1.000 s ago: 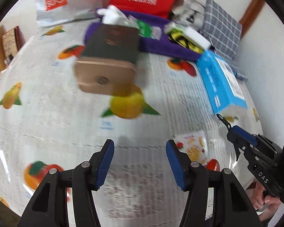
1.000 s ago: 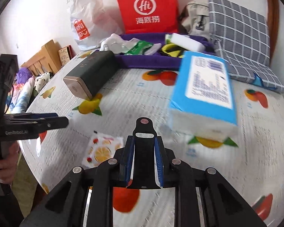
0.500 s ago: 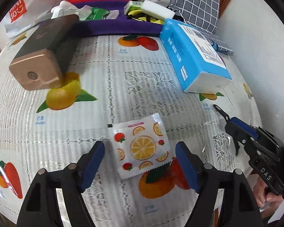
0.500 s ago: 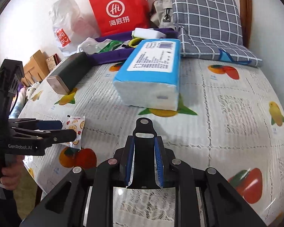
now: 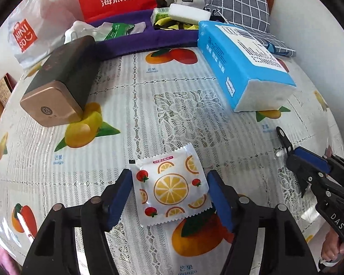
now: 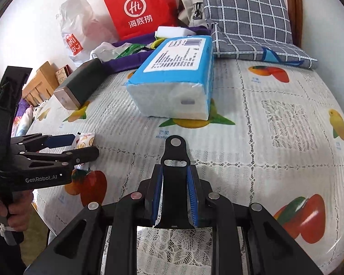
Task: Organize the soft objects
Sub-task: 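Grasp the orange-print candy packet with the left tool while the right tool holds the strap piece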
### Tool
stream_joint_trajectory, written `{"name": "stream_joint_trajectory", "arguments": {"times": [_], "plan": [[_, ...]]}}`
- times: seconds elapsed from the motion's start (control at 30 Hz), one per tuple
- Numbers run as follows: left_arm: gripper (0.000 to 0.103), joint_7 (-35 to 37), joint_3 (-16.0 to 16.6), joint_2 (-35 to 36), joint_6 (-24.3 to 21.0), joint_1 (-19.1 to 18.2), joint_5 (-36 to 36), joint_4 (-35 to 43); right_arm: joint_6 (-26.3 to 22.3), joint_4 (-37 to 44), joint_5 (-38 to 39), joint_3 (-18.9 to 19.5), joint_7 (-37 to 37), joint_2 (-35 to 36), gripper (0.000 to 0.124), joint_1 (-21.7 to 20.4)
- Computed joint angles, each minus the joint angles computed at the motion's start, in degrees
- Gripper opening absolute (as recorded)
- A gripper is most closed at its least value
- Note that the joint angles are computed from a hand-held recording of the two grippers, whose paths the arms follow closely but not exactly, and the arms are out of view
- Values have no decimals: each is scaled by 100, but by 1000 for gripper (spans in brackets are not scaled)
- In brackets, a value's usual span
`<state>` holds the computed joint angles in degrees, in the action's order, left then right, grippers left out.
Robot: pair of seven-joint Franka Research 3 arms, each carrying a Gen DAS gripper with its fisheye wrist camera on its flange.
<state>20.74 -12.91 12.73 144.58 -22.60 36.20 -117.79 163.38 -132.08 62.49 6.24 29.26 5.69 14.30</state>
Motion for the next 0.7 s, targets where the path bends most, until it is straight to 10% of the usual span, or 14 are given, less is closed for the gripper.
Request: {"name": "stream_joint_trajectory", "arguments": {"times": [0.7], "plan": [[24, -115, -3, -410, 598, 176, 44, -655, 921, -234, -37, 161, -148, 17, 23, 199]]}}
